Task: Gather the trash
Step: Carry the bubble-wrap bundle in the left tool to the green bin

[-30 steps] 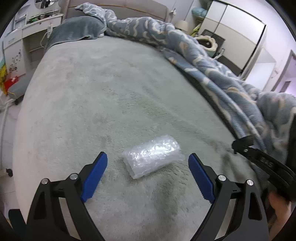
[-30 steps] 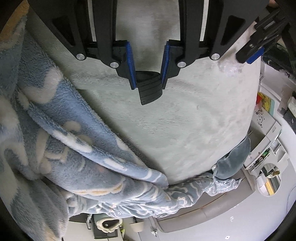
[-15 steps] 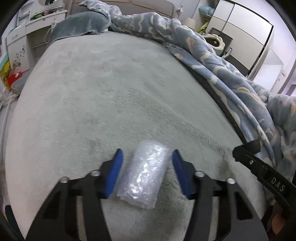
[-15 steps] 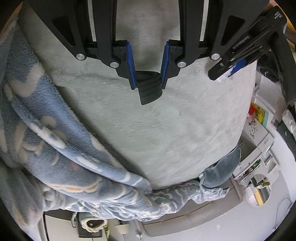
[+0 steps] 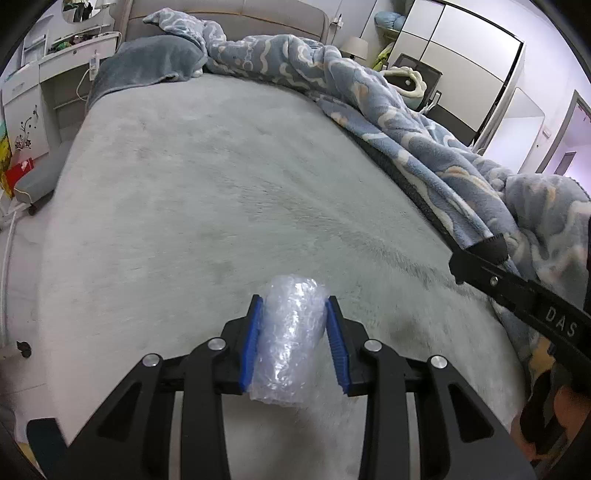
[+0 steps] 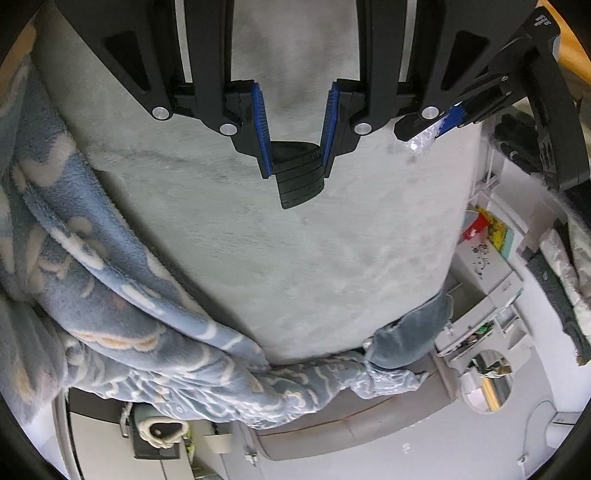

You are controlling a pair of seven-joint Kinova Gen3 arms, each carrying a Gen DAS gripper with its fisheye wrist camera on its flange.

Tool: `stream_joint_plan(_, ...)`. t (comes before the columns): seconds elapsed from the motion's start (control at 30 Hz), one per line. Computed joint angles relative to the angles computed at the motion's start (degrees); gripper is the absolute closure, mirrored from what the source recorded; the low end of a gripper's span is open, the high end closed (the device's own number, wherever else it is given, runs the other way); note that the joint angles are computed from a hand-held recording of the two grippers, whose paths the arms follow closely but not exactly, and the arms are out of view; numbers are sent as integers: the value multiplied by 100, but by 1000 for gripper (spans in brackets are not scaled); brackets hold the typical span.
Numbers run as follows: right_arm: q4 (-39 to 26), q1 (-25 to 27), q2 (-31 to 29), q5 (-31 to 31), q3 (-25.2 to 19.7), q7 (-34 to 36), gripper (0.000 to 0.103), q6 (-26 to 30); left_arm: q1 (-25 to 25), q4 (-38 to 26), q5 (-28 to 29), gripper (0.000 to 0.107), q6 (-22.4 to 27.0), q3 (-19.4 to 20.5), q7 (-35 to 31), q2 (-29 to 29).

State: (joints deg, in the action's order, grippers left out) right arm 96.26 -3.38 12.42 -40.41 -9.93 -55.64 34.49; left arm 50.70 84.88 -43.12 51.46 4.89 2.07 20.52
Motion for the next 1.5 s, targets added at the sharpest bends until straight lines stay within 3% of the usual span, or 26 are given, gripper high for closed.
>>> stream_joint_plan(0.2,188,104,-176,-740,-213,944,77,249,35,497,-87,71,109,154,263,-484)
stream_joint_plan(0.37,320,-155,-362,-1073,-158,1344,77,422,9,775,-218,71,363,450,497,-789)
stream_joint_plan(0.6,387,-585,-647,-1048,-53,1688,77,747,-94,1180,-238,71,725,831,668,-1162)
stream_joint_plan(0.73,456,-812,-716,-980,-3,1815,77,845,-297,1496,-190,71,697,1009,738,-1444)
stream_joint_plan(0.97,305,-1233,-477,-704,-139,1542,77,968,-712,1859,237,71,705,1311,639,-1834)
stream_joint_plan(1.23,122,-1670,-273,-60,-350,946,77,1225,-1243,2414,1230,71,591,1539,162,-2356)
stream_joint_plan(1.5,61,-2061,-95,149,-557,491,77,1303,-1401,2905,1986,71,585,1916,-140,-2647)
